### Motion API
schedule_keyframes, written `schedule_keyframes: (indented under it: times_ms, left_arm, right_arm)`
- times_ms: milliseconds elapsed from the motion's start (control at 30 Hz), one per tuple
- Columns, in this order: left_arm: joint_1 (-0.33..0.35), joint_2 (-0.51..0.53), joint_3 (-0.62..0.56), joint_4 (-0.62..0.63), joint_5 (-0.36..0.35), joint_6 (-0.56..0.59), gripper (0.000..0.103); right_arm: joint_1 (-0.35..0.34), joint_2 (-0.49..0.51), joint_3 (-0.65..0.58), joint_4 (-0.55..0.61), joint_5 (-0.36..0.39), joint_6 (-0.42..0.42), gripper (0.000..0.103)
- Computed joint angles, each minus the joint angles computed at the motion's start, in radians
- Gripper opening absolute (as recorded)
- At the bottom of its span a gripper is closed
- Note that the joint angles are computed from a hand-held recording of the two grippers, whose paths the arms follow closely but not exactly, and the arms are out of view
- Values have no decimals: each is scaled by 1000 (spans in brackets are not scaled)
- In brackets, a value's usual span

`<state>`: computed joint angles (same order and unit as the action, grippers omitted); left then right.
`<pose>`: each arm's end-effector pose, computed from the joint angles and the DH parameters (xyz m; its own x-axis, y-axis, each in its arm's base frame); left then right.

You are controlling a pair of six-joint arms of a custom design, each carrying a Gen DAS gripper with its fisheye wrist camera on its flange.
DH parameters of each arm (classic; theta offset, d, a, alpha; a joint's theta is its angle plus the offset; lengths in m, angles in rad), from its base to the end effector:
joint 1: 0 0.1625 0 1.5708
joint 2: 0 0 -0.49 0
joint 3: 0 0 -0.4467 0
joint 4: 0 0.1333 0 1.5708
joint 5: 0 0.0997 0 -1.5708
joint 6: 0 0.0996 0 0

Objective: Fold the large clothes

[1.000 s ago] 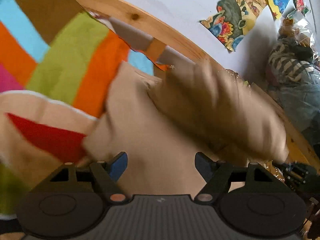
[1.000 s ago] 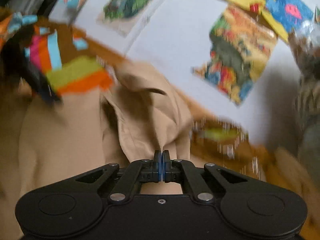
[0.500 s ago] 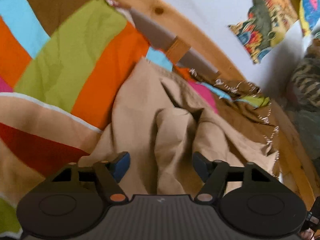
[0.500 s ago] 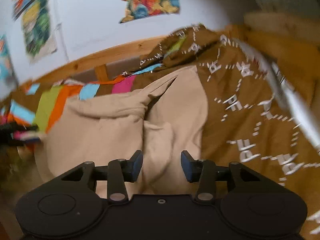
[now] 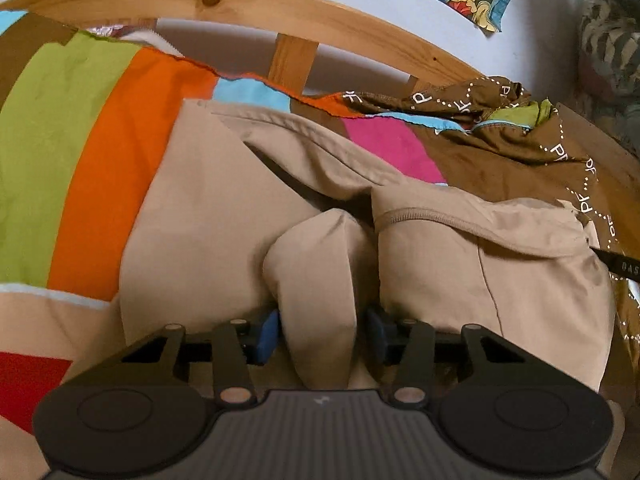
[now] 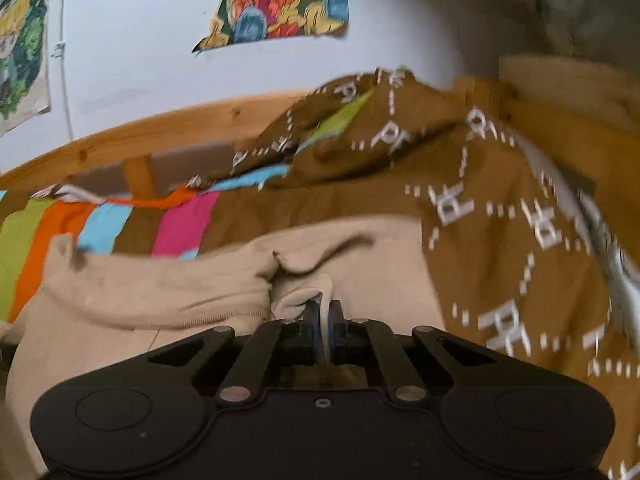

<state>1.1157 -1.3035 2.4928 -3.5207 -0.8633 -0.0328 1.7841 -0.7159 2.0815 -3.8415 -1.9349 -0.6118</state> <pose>-0.0068 -0.4644 0.2344 -0.8895 -0.0897 -0.4480 0.2894 0.6481 -0.7044 0.2217 -0.5613 0.0677 -0.7211 -0.2845 0.6318 -0.6656 0.5377 -0.5175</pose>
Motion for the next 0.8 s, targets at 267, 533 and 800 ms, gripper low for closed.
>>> schedule_keyframes:
  times_ms: [267,533,800]
  left_arm:
    - [-46,-101,126,-169,-19,44,56]
    - [-95,-2,113,-62,15,63,58]
    - [-101,32,95,-35,87,133,60]
  right_arm:
    - [9,8,85,-162,-22,-65,33]
    - [24,16,162,-190,124,-239,38]
    - [17,209,79,-332,-9,-373,52]
